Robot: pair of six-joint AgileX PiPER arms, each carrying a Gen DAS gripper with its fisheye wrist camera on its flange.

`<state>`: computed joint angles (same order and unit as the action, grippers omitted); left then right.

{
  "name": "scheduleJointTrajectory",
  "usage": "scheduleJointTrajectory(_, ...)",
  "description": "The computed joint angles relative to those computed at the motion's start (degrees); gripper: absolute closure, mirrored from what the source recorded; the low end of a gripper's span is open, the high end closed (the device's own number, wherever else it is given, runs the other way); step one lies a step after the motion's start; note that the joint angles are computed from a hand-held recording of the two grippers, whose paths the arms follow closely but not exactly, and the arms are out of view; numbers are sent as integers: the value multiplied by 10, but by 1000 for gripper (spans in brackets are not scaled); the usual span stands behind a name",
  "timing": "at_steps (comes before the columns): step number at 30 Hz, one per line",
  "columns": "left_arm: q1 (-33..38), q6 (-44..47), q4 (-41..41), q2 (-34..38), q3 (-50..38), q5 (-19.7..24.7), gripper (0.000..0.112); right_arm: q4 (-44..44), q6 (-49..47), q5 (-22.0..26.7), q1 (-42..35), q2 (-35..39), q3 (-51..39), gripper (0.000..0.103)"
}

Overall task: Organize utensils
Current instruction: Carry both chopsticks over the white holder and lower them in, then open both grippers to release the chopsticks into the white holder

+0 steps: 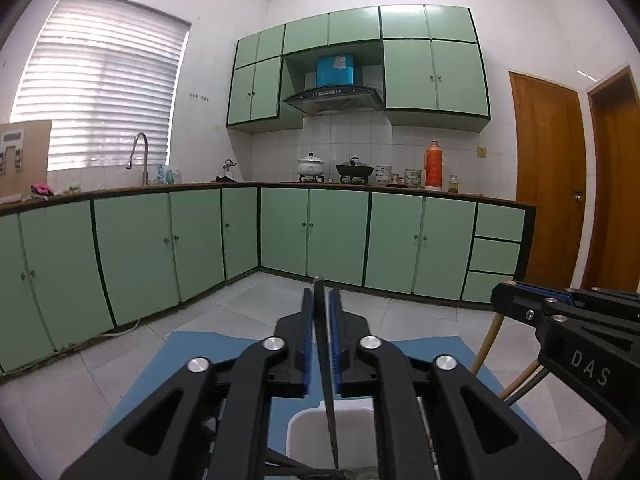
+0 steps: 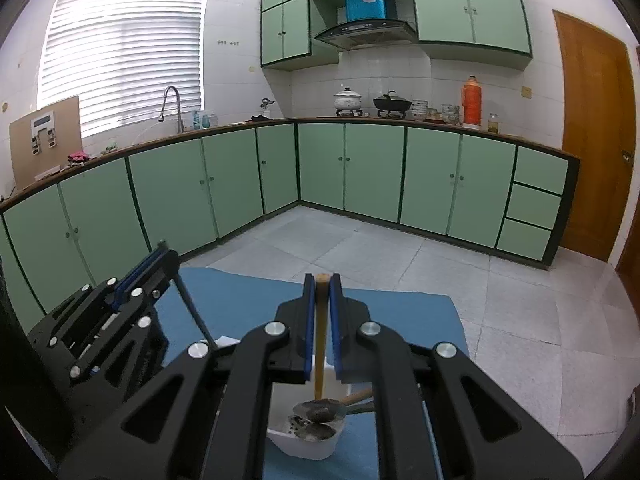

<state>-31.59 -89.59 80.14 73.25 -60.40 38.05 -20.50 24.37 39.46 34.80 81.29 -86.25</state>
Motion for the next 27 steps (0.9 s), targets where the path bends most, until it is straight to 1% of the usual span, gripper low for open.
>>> scheduleJointTrajectory(1,1,-2,0,-3,1,-2,89,0,2,-2,-1,-3,3,88)
scheduleJointTrajectory(2,1,-5,1,-5,3,-3,81,-2,4,-4,-4,-6,5,83)
scheduleJointTrajectory(3,0,-6,3,-7,4,-3,78,-6,7,-7,-5,-10,9,76)
scheduleJointTrajectory(5,-1,-10,7,-11,6,-4,70,-14,10,-13,-7,-15,13,69)
scheduleJointTrajectory(7,-2,-14,12,-13,7,-7,63,-29,20,-17,-7,-20,17,64)
scheduleJointTrajectory(9,-3,-18,17,-12,3,-5,59,-34,22,-21,-10,-24,17,59)
scheduleJointTrajectory(11,0,-10,13,-10,-5,-11,50,-47,37,-25,-9,-27,19,54)
scheduleJointTrajectory(15,4,-22,24,-16,-10,-22,44,-61,50,-38,-14,-34,27,47)
scheduleJointTrajectory(21,24,-41,34,-31,-14,-49,36,-60,54,-55,-30,-43,36,44)
scheduleJointTrajectory(24,41,-54,37,-46,-15,-67,31,-73,66,-62,-35,-51,41,41)
scheduleJointTrajectory(27,49,-61,42,-62,-13,-72,29,-88,82,-68,-38,-58,44,37)
